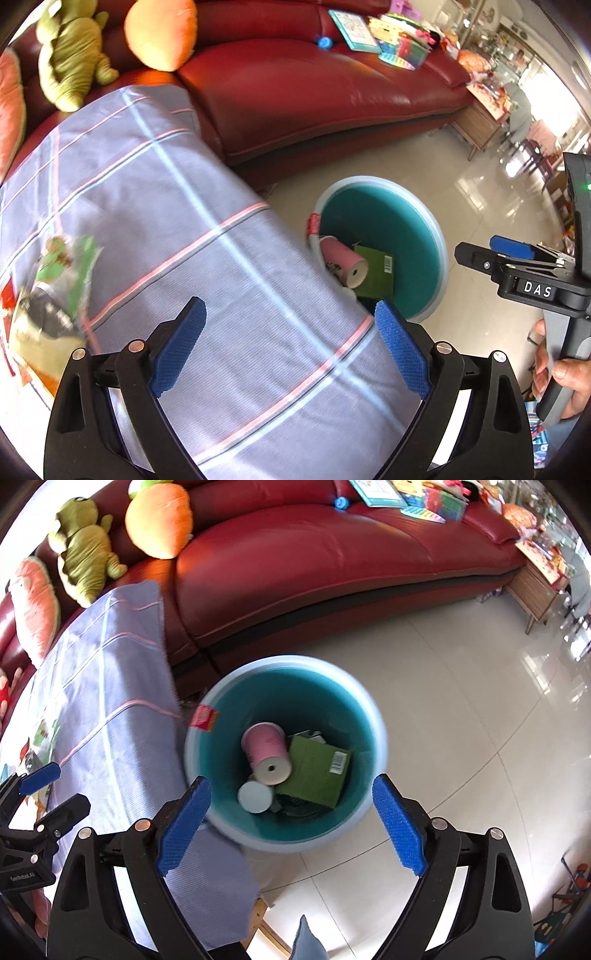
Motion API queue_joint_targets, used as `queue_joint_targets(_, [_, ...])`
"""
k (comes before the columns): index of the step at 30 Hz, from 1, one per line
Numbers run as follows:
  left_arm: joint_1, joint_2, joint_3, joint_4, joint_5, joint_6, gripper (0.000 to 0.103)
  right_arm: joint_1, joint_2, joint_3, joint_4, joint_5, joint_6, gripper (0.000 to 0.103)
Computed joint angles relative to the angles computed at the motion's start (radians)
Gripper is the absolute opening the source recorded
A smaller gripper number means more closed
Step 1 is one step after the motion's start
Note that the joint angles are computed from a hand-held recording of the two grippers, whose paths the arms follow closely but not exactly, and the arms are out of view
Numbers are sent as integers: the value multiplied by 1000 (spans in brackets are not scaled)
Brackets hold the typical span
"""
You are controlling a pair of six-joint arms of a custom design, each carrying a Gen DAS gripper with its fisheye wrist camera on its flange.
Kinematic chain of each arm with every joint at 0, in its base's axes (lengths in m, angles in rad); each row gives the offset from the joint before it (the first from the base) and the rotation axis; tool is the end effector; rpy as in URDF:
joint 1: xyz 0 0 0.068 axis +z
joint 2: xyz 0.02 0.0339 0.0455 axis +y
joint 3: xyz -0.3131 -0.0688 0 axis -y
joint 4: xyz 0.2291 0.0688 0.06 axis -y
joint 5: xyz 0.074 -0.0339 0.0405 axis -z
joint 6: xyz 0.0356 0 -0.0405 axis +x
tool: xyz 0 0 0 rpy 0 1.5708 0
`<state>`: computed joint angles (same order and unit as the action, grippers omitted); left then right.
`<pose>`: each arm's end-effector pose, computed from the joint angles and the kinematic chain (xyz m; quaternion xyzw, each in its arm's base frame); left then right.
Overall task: Collect trash
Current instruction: 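Move both tools back over the table and grasp the white plastic bag with left tool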
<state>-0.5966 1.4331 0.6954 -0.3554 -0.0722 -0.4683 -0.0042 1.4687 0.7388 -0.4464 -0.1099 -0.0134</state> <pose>0.1977 -0.1312 0.2167 0.0537 0.9695 -0.0898 0.2215 0.2409 0.0029 0.2159 -0.0153 0.9791 0.0521 0.1961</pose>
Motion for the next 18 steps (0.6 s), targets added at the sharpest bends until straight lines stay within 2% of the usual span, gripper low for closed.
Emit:
queue_joint_targets(7, [89,-235,-109,-90,2,33,93,218,-86,-37,-23,62,131,85])
queue_joint_targets(11, [188,-375,-152,-173,31,84,93,368,-103,-40,-36,108,229,85])
queue_joint_targets(14, [304,-480,-168,-250,69,160,93,479,-107,-27,-54,143,297,85])
queue_joint_targets(18, [573,-595,-179,-359,168,373,93,612,-110,-1,-83,181,376,85])
